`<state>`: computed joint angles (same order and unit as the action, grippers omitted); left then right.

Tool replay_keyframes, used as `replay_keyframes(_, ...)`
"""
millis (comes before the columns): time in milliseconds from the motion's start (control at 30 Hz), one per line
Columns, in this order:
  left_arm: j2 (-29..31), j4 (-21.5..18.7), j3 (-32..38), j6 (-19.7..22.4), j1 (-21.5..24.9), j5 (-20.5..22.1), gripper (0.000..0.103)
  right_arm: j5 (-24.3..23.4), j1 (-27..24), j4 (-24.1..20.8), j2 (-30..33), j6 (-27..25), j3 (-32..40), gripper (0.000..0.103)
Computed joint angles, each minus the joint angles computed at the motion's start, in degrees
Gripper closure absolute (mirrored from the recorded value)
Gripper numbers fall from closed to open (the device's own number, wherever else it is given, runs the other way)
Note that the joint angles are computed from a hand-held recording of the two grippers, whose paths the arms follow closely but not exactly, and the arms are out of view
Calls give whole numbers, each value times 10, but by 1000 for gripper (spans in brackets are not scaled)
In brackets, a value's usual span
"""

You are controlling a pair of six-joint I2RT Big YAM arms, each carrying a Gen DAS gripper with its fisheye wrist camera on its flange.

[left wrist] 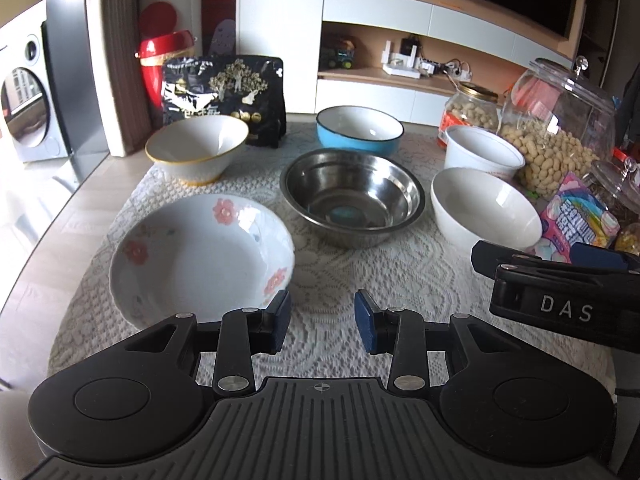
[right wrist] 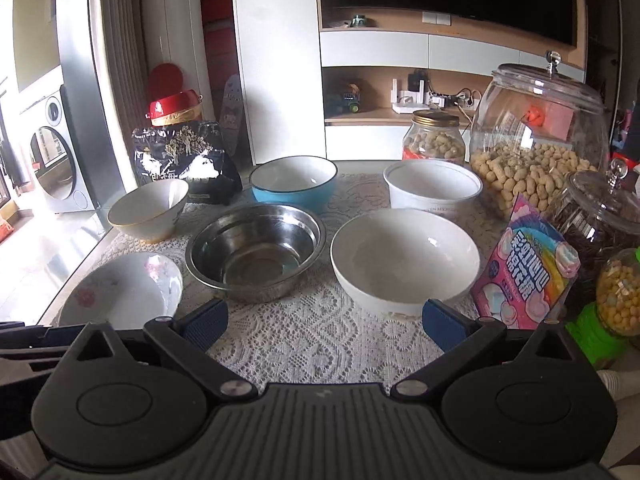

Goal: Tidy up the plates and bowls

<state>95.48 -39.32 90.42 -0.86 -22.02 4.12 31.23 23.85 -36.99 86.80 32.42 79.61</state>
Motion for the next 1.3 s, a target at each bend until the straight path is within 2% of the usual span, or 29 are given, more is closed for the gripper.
replay_keyframes(133,-2,-2,-14,-3,-2,-10,63,9,5,-19,3,16,-8,0)
replay_keyframes(1300,-10,10,-16,-17,-4,-19,63,11,9,-16,-6,11,-18,0)
